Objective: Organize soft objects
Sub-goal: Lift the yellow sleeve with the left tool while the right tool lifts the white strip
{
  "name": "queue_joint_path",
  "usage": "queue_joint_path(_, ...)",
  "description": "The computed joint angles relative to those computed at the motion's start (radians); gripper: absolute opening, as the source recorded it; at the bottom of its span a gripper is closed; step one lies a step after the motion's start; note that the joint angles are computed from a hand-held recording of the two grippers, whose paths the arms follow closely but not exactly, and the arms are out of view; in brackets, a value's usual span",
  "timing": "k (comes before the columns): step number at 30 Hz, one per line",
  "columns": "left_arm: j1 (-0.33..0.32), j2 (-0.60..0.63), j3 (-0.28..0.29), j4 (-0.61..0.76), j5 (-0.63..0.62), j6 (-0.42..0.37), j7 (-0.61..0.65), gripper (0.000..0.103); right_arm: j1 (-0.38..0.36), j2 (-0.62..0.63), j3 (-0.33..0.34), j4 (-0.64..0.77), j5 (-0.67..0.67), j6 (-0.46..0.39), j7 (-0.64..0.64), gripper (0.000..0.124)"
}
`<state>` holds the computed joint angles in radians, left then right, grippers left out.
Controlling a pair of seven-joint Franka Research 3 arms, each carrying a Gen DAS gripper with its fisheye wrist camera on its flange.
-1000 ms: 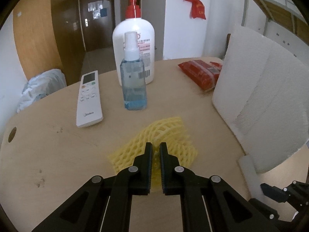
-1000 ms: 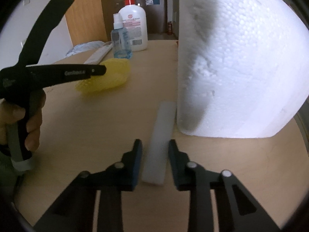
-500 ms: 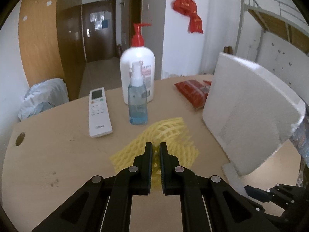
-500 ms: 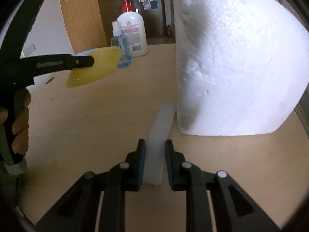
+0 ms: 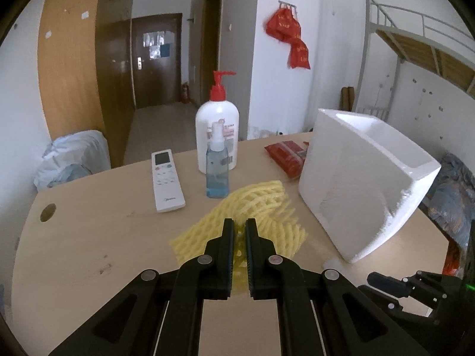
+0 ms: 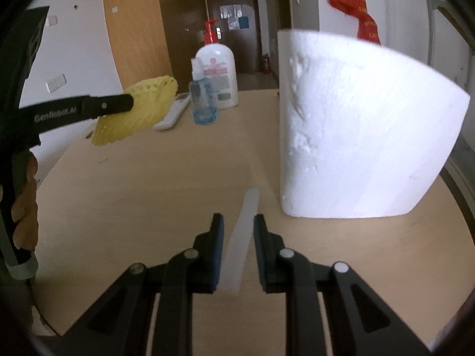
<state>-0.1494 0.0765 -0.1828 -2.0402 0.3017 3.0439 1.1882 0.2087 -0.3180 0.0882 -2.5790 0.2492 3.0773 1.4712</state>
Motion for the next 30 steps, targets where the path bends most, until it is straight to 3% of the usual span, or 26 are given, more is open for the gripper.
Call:
queue_joint_path(7, 0.004, -0.105, 0.007, -0.097, 0.088, 0.046, -0.100, 0.008, 0.038, -0.087, -0.023, -0.061, 0.027, 0.033, -0.035, 0.024)
queue_joint_path(12, 0.042, -0.166, -0.018, -0.144, 0.203, 0.069, -0.212, 0.008, 0.054, -0.137, -0.025, -0.091, 0.038, 0.053, -0.056, 0.024)
queue_joint_path(18, 0.037, -0.201, -0.011, -0.179, 0.171, 0.087, -0.194, 0.008, 0.062, -0.133, -0.025, -0.090, 0.049, 0.066, -0.064, 0.024)
queue_joint_path(23, 0.033, -0.210, -0.006, -0.197, 0.130, 0.101, -0.176, 0.008, -0.015, -0.103, 0.036, -0.068, 0.021, 0.040, -0.027, 0.024)
queue_joint_path(24, 0.042, -0.209, -0.014, -0.198, 0.136, 0.103, -0.184, 0.008, -0.023, -0.098, 0.043, -0.064, 0.012, 0.033, -0.021, 0.027)
queue_joint_path(27, 0.011, -0.208, 0.009, -0.207, 0.085, 0.105, -0.143, 0.008, -0.079, -0.078, 0.093, -0.052, -0.033, 0.021, 0.016, 0.058)
queue_joint_path(30, -0.041, -0.206, 0.051, -0.219, -0.010, 0.106, -0.068, 0.008, -0.086, -0.056, 0.096, -0.047, -0.062, 0.026, 0.036, 0.064)
